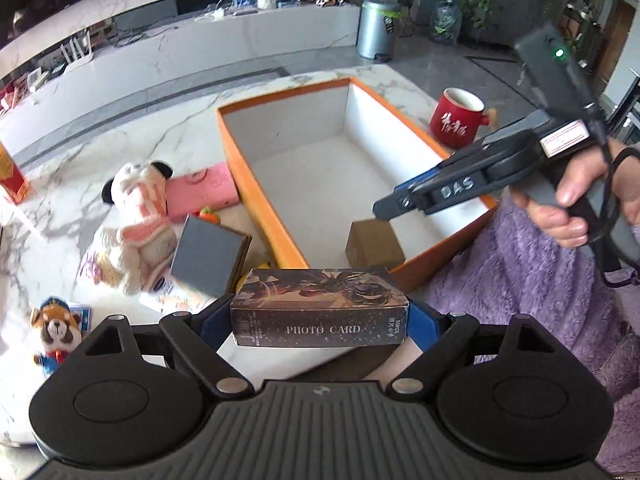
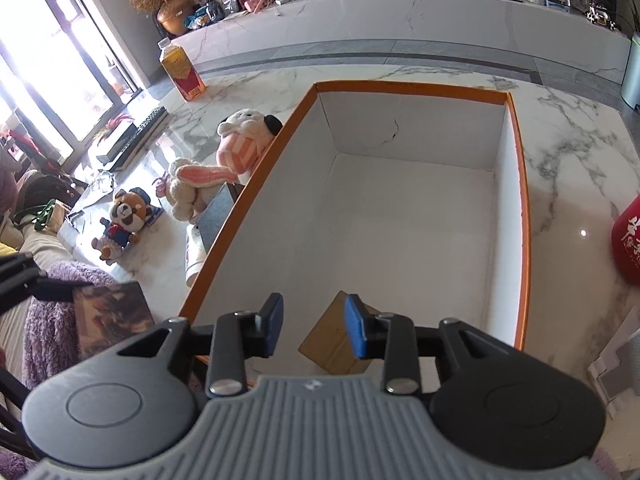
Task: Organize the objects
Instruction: 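Move the photo card box over the orange box with the left tool toward the right tool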
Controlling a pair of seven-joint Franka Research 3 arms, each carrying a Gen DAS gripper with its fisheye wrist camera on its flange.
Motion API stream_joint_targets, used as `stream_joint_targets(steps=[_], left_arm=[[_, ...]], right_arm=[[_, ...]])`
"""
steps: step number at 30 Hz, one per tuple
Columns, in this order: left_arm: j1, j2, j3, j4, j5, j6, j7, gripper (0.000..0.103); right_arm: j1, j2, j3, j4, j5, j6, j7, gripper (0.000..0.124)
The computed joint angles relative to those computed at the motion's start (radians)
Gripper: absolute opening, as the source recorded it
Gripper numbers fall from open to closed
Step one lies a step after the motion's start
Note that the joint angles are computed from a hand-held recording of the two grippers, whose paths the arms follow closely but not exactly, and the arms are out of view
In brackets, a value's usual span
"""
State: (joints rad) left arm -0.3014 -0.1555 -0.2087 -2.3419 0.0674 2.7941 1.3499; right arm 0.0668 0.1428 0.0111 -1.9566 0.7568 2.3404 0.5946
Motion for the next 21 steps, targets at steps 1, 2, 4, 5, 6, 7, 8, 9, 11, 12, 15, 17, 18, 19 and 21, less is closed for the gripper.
stream_joint_targets(steps=[1,2,4,5,6,7,8,9,11,12,15,17,18,19,21], left_arm=[[-0.010,0.012,0.010,0.020,-0.018,0.007,0.048,0.102],[-0.018,0.030,0.018,0.046,-0.040,0.007,0.101,0.102],[-0.026,0.084,0.025,0.111,-0.085,-0.005,0.231,0.102],[-0.021,0.112,0.020,0.141,-0.089,-0.013,0.282,0.102],[-0.009,0.145,0.010,0.177,-0.046,-0.030,0.303,0.102],[0.000,0.171,0.001,0.201,-0.014,-0.037,0.329,0.102],[0.007,0.189,-0.009,0.219,-0.008,-0.049,0.369,0.102],[0.017,0.213,-0.018,0.242,-0.026,-0.064,0.428,0.102],[0.037,0.253,-0.035,0.280,-0.063,-0.101,0.508,0.102],[0.045,0.272,-0.042,0.295,-0.066,-0.112,0.543,0.102],[0.055,0.320,-0.054,0.340,-0.036,-0.150,0.597,0.102],[0.065,0.345,-0.063,0.366,-0.038,-0.176,0.630,0.102],[0.069,0.355,-0.066,0.378,-0.038,-0.192,0.644,0.102],[0.069,0.367,-0.067,0.391,-0.032,-0.203,0.648,0.102],[0.072,0.394,-0.070,0.421,-0.026,-0.232,0.666,0.102]], right_arm=[[0.000,0.005,-0.001,0.010,-0.008,-0.006,0.006,0.037],[0.000,0.010,-0.002,0.020,-0.019,-0.013,0.014,0.037],[0.001,0.032,-0.005,0.053,-0.051,-0.042,0.052,0.037],[0.002,0.047,-0.006,0.073,-0.073,-0.062,0.081,0.042],[0.003,0.062,-0.007,0.091,-0.099,-0.081,0.114,0.052],[0.008,0.075,-0.010,0.104,-0.132,-0.091,0.154,0.055],[0.013,0.084,-0.012,0.111,-0.166,-0.095,0.192,0.056],[0.016,0.094,-0.012,0.118,-0.189,-0.098,0.218,0.057],[0.018,0.117,-0.011,0.133,-0.224,-0.109,0.267,0.057],[0.016,0.128,-0.010,0.143,-0.231,-0.123,0.286,0.057],[0.008,0.161,-0.002,0.172,-0.235,-0.156,0.317,0.056],[0.010,0.179,0.001,0.185,-0.248,-0.156,0.332,0.055],[0.013,0.185,0.001,0.187,-0.260,-0.148,0.340,0.048],[0.016,0.192,0.001,0.192,-0.275,-0.141,0.345,0.044],[0.005,0.203,0.005,0.212,-0.268,-0.156,0.337,0.037]])
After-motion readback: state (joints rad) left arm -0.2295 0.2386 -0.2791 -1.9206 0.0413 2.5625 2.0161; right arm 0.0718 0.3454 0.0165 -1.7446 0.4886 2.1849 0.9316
